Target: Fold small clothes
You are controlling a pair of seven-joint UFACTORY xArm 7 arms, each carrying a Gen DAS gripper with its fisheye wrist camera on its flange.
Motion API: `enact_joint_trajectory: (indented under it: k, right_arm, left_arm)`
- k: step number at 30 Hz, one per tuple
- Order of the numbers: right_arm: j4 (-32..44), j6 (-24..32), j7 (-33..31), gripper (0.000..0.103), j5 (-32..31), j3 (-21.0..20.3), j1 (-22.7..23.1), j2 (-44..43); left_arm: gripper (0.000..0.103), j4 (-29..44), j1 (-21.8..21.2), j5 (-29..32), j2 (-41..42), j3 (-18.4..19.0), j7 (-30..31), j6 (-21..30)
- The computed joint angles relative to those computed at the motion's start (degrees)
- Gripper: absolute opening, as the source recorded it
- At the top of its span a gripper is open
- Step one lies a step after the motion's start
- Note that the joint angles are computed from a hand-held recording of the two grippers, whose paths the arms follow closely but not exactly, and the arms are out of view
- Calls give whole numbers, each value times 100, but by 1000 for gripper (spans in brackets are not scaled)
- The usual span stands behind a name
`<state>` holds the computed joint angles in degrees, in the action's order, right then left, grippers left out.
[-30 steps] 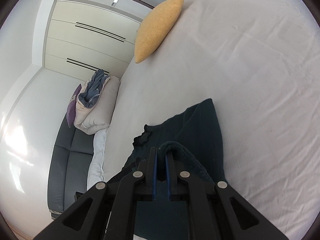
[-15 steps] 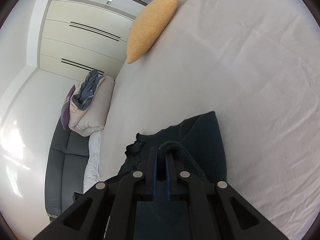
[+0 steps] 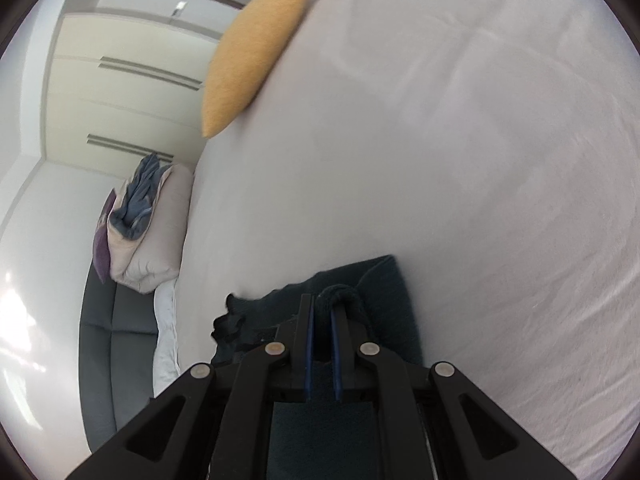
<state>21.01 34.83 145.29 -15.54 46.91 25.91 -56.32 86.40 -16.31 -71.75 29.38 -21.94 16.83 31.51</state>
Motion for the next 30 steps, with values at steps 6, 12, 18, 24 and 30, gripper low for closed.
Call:
enact_joint_trajectory:
  k: [6,12,18,24,30]
  right_arm:
    - [-88,-79,83,8,-111,89,-71,-71]
    - [-208,-68,135,23,-107,24,-63,-259]
    - [189,1272,259,54,45,171,49,-497]
    - [946,175,-823,54,-491,41,-414,553]
    - [1674,-1934,-1678,54,-1034,455,-1688,2177]
  left_arm:
    - [7,-317,190,-508,-240,-2,388,-147]
    - [7,-575,133,-653,-670,151,566,-391]
    - [7,-520,-238,-443,-1034,174,1037,-101]
    - [7,-680,-805,909,-1074,181,767,-311]
    - [7,-1644,-875,863,-1671,128,1181,-936]
